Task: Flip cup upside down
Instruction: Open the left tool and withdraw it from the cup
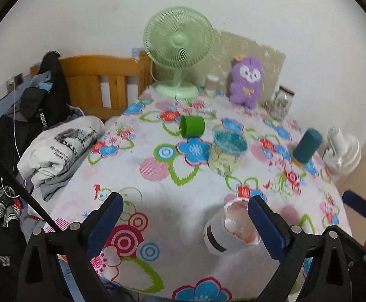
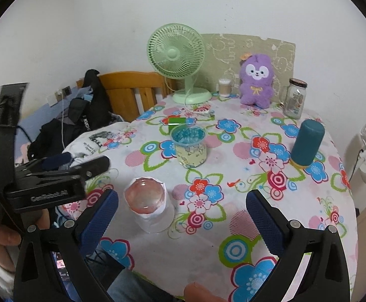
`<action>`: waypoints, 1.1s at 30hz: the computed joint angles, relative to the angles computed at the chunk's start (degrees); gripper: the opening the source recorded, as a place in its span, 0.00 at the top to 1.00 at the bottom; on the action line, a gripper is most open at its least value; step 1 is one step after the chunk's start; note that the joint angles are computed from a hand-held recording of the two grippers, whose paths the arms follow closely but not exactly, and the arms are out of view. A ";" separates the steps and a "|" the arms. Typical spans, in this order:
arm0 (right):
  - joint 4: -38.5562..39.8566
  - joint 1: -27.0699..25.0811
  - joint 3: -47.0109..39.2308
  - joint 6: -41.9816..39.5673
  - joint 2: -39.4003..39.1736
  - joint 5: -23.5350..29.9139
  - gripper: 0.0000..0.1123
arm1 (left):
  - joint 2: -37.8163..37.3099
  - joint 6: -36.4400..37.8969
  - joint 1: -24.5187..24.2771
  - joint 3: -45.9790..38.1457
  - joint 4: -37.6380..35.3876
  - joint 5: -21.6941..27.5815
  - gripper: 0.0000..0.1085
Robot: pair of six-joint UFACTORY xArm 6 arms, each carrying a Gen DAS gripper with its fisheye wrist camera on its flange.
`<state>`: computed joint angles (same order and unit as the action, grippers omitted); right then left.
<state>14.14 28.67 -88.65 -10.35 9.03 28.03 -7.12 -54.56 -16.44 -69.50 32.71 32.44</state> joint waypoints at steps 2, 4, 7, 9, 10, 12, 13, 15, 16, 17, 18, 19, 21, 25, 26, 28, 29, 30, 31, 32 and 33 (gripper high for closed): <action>-0.05 -0.04 0.37 0.52 -0.24 -0.10 0.09 | -1.02 -4.69 0.10 1.25 5.20 -1.31 0.05; -0.59 -0.05 0.51 1.11 -0.29 -0.19 0.09 | -1.45 -7.50 -0.01 1.81 8.44 -1.78 0.05; -2.64 0.07 1.15 2.55 -0.57 -0.98 0.09 | -1.96 -10.77 0.21 2.85 11.55 -2.94 0.05; -4.42 0.15 1.70 3.44 -0.78 -1.92 0.09 | -2.22 -11.68 0.38 3.68 12.37 -4.01 0.05; -5.47 0.21 2.10 3.93 -0.95 -2.55 0.09 | -2.28 -12.17 0.37 3.87 12.98 -4.11 0.05; -7.96 0.35 2.93 5.47 -1.25 -3.97 0.09 | -2.17 -11.42 0.44 4.02 12.88 -4.63 0.05; -8.87 0.40 3.35 6.13 -1.42 -4.65 0.09 | -2.09 -10.98 0.42 4.07 12.88 -4.79 0.05; -9.77 0.49 4.02 6.85 -1.63 -5.81 0.09 | -2.07 -11.23 0.28 4.18 14.49 -4.99 0.05; -9.93 0.52 4.18 7.01 -1.67 -6.18 0.09 | -2.16 -11.68 0.06 4.27 15.39 -4.98 0.05; -10.13 0.57 4.37 7.25 -1.75 -6.50 0.09 | -2.17 -11.84 -0.03 4.27 16.22 -5.08 0.05; -10.41 0.59 4.64 7.50 -1.84 -7.10 0.09 | -2.14 -11.68 -0.02 4.25 16.62 -5.35 0.05; -10.71 0.61 4.90 7.67 -1.95 -7.71 0.09 | -2.18 -11.67 -0.11 4.32 16.86 -5.51 0.05; -11.93 0.67 5.40 8.48 -2.12 -8.86 0.09 | -2.19 -11.55 -0.06 4.40 17.43 -5.86 0.05; -13.11 0.78 5.72 9.58 -1.92 -10.15 0.09 | -1.91 -10.94 -0.23 4.32 18.15 -5.64 0.05; -12.98 0.79 5.62 9.56 -1.80 -10.00 0.09 | -1.79 -10.54 -0.23 4.22 18.15 -5.58 0.05; -12.34 0.80 5.12 9.33 -1.35 -9.25 0.09 | -1.58 -9.55 -0.23 4.06 17.52 -5.64 0.05; -12.32 0.79 4.89 9.44 -1.15 -8.83 0.09 | -1.51 -9.27 -0.22 4.07 17.29 -5.75 0.05; -12.34 0.76 4.63 9.54 -0.94 -8.43 0.09 | -1.37 -9.01 -0.25 3.94 17.13 -5.73 0.05; -12.44 0.75 4.60 9.75 -0.88 -8.24 0.09 | -1.22 -8.84 -0.24 3.77 17.11 -5.66 0.05; -12.49 0.77 4.64 9.90 -0.88 -8.13 0.09 | -1.26 -8.79 -0.27 3.76 17.15 -5.58 0.05; -12.35 0.75 4.60 9.94 -0.82 -7.98 0.09 | -1.21 -8.74 -0.25 3.70 17.18 -5.63 0.05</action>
<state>1.79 29.42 -84.05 -0.41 8.21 20.05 -8.33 -63.30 -16.69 -65.80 49.89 26.81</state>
